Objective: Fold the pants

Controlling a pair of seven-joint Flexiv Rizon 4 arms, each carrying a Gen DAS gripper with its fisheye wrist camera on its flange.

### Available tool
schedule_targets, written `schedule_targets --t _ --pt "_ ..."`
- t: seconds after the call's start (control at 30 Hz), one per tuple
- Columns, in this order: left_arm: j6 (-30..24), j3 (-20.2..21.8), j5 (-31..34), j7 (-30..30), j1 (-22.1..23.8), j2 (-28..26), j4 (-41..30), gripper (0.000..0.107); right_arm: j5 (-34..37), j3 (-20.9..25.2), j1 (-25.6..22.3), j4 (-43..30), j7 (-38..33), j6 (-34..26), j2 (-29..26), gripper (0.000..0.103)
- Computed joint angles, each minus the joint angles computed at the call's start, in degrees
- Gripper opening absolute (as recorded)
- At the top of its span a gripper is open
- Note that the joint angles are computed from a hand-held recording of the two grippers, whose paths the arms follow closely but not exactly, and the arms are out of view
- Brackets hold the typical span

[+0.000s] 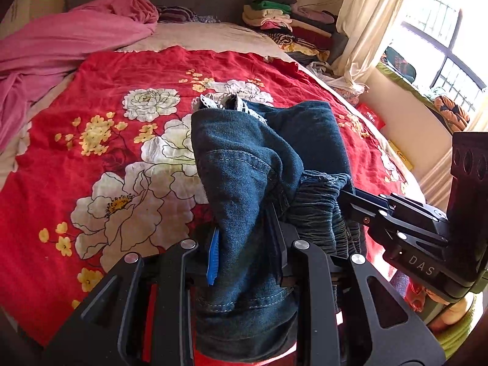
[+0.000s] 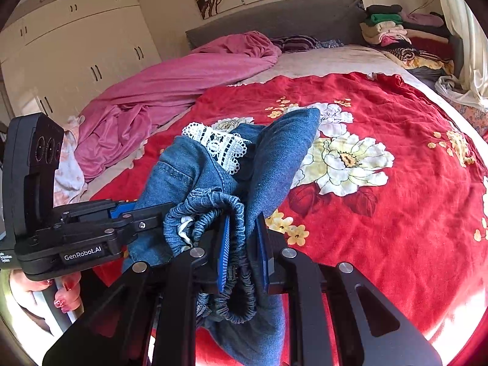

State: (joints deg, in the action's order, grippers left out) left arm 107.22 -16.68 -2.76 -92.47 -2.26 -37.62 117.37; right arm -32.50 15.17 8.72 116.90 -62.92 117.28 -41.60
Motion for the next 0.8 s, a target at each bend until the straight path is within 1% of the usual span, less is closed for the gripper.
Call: schedule_targets --t 0.33,0.53,0.8 --pt "-1.9 -0.4 -0.8 1.4 0.6 -0.7 -4.0 0.018 -2.1 1.4 -1.7 -5.2 1.1 -2.1 -2.0 0.015" --pt "-3.9 0.3 -2.0 3.3 0.4 -1.7 -7.5 0.018 -5.2 4.1 -4.1 -10.3 2.0 -5.9 -4.5 0.015" --pt "-6.8 2.7 -4.6 6.3 -1.5 -3.5 -13.0 0.018 -5.0 8.1 -5.9 -17.6 -0.1 -10.8 -8.2 0.015"
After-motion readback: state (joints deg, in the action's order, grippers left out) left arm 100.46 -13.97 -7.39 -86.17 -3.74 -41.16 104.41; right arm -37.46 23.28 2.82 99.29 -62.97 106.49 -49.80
